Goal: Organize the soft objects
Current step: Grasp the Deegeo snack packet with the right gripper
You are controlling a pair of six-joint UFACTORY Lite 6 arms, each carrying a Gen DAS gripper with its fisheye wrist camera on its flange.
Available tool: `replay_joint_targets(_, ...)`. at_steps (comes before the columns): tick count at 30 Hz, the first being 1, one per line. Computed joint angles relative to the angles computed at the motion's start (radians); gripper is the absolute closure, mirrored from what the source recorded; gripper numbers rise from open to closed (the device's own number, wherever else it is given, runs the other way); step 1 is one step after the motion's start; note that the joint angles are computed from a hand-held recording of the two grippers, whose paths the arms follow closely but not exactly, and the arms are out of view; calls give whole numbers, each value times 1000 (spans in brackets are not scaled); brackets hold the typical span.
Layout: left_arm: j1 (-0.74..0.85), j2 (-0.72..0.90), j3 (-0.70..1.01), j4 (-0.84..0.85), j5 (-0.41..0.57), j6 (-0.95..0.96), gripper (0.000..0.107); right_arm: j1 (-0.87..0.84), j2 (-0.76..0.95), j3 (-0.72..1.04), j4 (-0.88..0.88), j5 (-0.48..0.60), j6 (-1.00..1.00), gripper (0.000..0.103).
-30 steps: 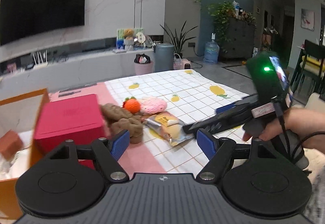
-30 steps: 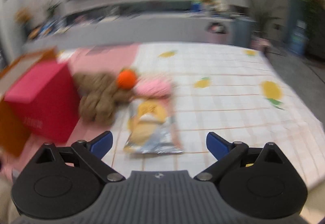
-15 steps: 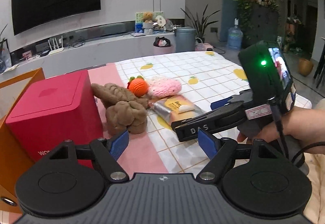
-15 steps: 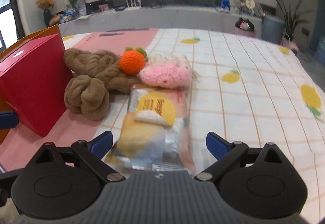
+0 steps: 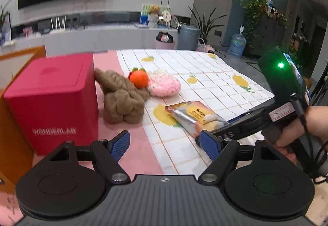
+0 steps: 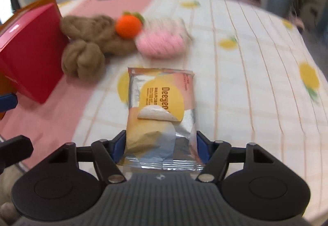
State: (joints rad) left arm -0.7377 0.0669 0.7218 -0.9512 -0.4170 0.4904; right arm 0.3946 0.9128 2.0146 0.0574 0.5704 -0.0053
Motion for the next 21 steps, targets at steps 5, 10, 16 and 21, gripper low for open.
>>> replay_joint_targets(5, -17, -69, -37, -62, 6, 58, 16, -3, -51, -75, -29, 17, -70, 14)
replay_joint_targets(10, 8, -98, -33, -59, 73, 72, 16, -37, -34, -98, 116, -123, -138, 10)
replay_joint_targets(16, -17, -48, 19, -208, 46, 204, 16, -31, -25, -133, 244, -237, -221, 9)
replay_joint_targets(21, -50, -4, 45, -268, 9, 248, 16, 6, -60, -253, 146, -392, -232, 14)
